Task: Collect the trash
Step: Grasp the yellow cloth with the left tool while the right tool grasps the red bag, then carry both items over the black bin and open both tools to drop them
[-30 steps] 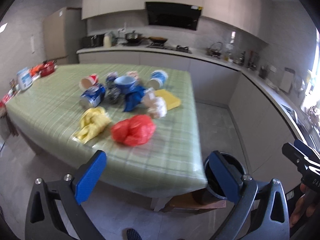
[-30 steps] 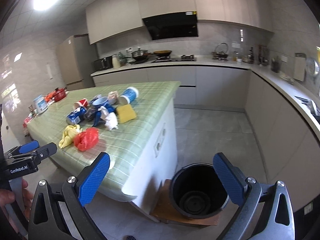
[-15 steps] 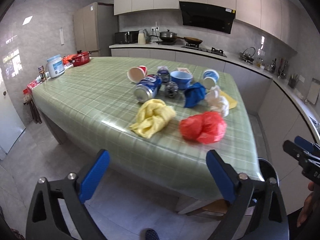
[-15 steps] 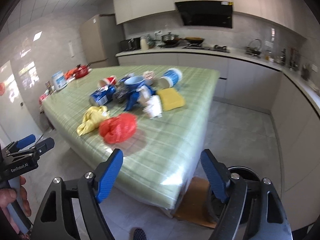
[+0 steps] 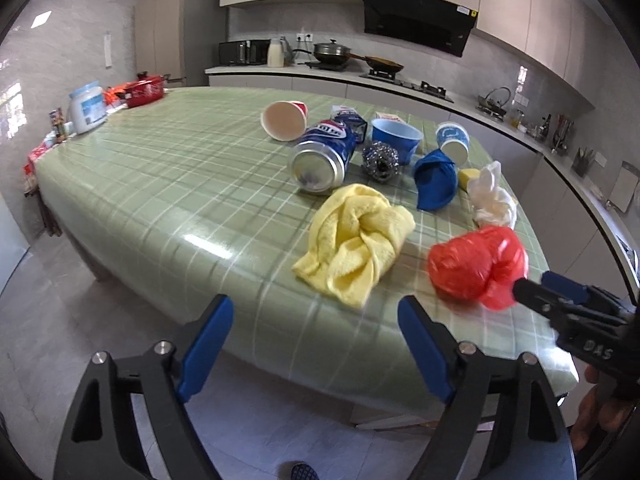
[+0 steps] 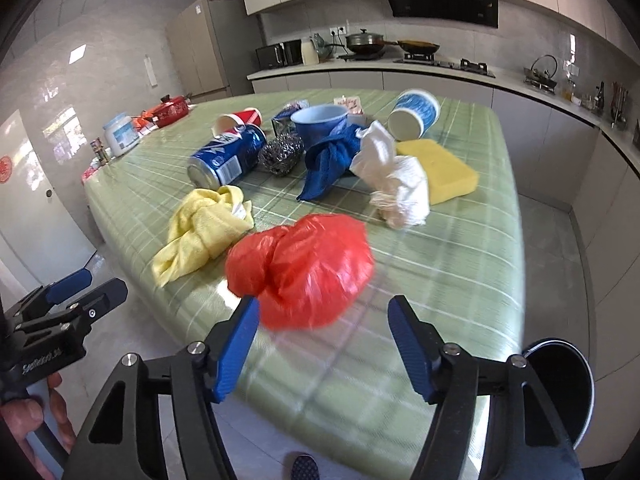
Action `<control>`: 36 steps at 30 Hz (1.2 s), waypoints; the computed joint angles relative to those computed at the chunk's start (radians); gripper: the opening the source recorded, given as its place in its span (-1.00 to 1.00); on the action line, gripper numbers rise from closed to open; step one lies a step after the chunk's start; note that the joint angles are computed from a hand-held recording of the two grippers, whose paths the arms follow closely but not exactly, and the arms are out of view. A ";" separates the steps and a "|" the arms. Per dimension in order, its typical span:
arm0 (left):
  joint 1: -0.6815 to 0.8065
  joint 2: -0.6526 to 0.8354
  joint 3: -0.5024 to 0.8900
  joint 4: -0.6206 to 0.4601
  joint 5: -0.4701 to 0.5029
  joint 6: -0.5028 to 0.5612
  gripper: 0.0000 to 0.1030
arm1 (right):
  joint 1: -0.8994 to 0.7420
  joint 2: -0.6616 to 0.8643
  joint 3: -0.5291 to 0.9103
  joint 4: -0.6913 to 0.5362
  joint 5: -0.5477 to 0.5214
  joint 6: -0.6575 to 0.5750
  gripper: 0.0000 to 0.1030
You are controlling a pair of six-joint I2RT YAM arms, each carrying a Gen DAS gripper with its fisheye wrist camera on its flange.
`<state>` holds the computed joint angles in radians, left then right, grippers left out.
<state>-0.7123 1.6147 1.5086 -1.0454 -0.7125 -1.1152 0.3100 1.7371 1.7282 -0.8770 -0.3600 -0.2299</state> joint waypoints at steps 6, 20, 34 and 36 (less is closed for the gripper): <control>0.102 0.011 -0.050 0.182 0.100 0.177 0.64 | 0.052 0.125 0.109 0.022 0.079 0.094 0.15; 0.204 0.026 -0.074 0.364 0.294 0.378 -0.64 | 0.069 0.159 0.160 0.032 0.043 0.130 -0.76; 0.127 0.009 0.073 0.264 0.215 0.365 -0.66 | -0.006 0.035 0.161 0.004 0.024 0.108 -0.78; 0.111 0.031 0.119 0.248 0.206 0.368 -0.66 | -0.046 0.019 0.160 -0.002 0.010 0.102 -0.78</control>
